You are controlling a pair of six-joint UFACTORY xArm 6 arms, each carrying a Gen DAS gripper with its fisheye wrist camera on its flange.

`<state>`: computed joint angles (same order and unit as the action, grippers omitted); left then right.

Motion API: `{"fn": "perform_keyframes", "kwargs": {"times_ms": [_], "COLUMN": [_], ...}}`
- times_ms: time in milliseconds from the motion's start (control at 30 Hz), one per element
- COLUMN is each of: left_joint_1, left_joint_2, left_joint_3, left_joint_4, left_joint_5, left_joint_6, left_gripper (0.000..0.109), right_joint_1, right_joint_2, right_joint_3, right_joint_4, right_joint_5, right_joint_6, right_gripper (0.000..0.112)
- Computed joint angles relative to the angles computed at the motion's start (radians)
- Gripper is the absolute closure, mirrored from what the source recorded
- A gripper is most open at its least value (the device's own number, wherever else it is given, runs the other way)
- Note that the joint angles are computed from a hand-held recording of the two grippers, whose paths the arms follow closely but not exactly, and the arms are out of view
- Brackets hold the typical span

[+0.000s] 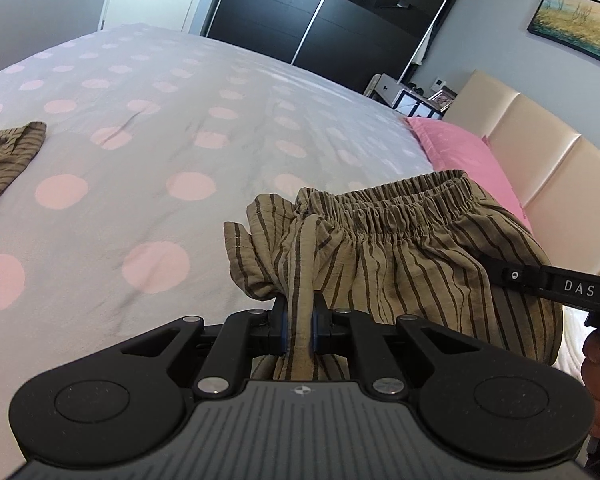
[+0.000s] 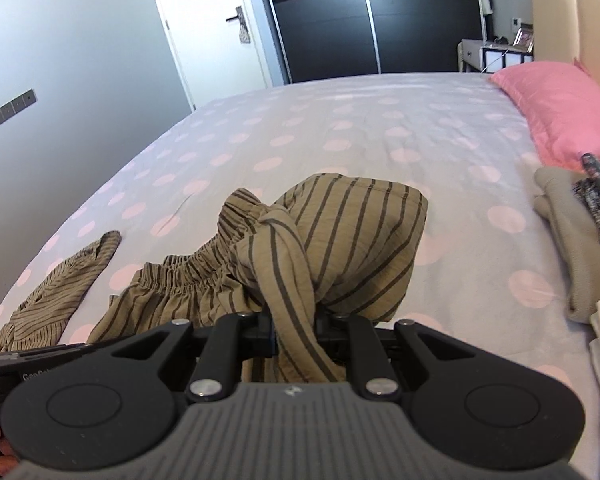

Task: Fold clothes
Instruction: 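Carry the folded trousers with both grippers toward the clothes stack by the pillow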

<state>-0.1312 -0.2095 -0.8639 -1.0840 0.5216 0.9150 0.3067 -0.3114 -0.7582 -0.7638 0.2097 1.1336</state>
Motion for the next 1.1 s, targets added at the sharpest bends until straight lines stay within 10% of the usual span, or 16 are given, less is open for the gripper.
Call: {"fn": "perform_keyframes", "kwargs": {"times_ms": [667, 1100], "left_joint_1": [-0.225, -0.522], "left_joint_2": [-0.028, 0.157], "left_joint_3": [-0.081, -0.426], "left_joint_4": [-0.052, -0.025], "left_joint_5": [0.094, 0.191], "left_joint_6": [-0.058, -0.148], "left_gripper": [0.101, 0.101], "right_joint_1": [-0.147, -0.722], "right_joint_2": [-0.530, -0.717], "right_joint_3": [0.219, 0.051], "right_joint_4": [0.277, 0.931], "right_joint_5": [0.232, 0.516], "right_joint_6": [-0.364, -1.212], "right_gripper": [0.097, 0.096]}}
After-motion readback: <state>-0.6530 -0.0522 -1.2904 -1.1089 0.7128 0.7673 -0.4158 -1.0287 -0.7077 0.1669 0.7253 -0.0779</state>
